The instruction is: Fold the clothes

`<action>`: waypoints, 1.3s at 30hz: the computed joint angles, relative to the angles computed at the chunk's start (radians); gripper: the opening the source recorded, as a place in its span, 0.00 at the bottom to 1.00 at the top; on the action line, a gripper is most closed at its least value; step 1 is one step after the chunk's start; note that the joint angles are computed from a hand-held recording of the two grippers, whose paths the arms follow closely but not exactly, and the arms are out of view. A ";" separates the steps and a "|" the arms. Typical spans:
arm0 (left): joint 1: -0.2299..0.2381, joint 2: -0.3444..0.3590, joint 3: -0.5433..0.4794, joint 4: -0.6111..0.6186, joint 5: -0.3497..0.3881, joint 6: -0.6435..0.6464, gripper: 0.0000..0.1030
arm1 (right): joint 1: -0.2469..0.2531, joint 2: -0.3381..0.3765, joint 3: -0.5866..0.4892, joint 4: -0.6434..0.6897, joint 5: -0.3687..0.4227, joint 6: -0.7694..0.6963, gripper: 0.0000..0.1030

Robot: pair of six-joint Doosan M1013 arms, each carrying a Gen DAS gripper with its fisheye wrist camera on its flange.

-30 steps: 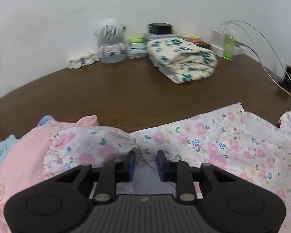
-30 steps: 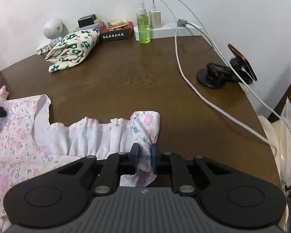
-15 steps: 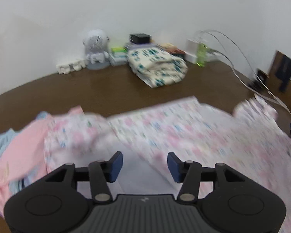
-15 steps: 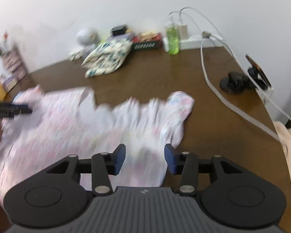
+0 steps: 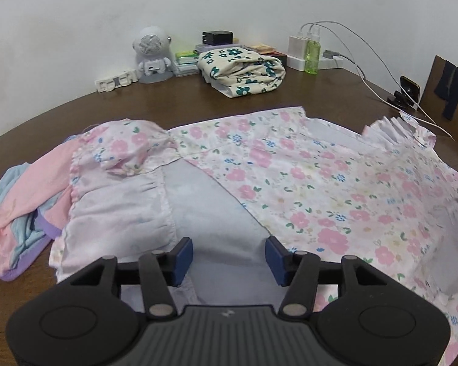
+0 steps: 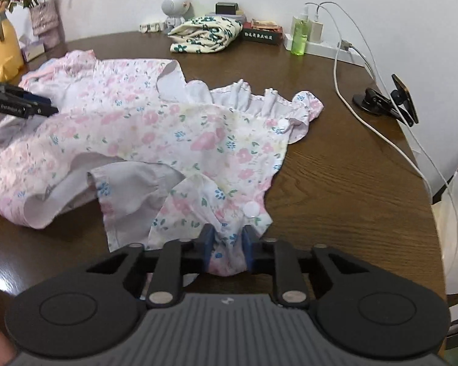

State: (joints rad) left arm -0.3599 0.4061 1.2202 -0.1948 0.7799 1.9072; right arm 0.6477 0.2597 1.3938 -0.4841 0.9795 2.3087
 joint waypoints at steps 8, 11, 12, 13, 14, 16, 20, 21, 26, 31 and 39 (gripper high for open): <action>-0.002 -0.007 0.010 0.006 -0.009 -0.037 0.50 | 0.011 -0.029 0.010 -0.014 -0.117 0.045 0.26; 0.001 -0.015 0.016 -0.004 -0.004 -0.024 0.50 | 0.006 -0.025 0.001 0.173 -0.285 -0.126 0.29; 0.001 -0.017 0.017 -0.001 -0.002 -0.022 0.50 | 0.000 -0.017 -0.008 0.287 -0.327 -0.232 0.31; 0.002 -0.016 0.016 0.003 0.001 -0.024 0.50 | -0.005 -0.007 -0.018 0.415 -0.360 -0.351 0.32; 0.002 -0.015 0.014 0.005 0.005 -0.026 0.50 | -0.010 0.014 -0.042 0.508 -0.341 -0.430 0.32; 0.004 -0.013 0.013 0.003 0.008 -0.023 0.50 | -0.019 0.064 -0.097 0.666 -0.274 -0.554 0.32; 0.001 -0.016 0.023 0.012 -0.012 -0.015 0.50 | -0.038 0.126 -0.165 0.819 -0.140 -0.568 0.29; 0.000 -0.017 0.027 0.015 -0.018 -0.017 0.50 | -0.042 0.129 -0.165 0.850 -0.130 -0.580 0.17; -0.001 -0.020 0.035 0.022 -0.036 -0.028 0.51 | -0.042 0.096 -0.124 0.966 -0.123 -0.708 0.01; -0.001 -0.017 0.032 0.027 -0.040 -0.036 0.51 | -0.029 0.092 -0.123 0.941 -0.080 -0.747 0.06; 0.017 -0.039 0.047 -0.070 -0.026 0.064 0.51 | -0.026 0.061 -0.103 0.856 -0.205 -0.647 0.29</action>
State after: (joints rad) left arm -0.3425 0.3673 1.2673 -0.2651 0.7541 1.9711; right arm 0.6214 0.3203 1.2908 0.3723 0.7740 1.6614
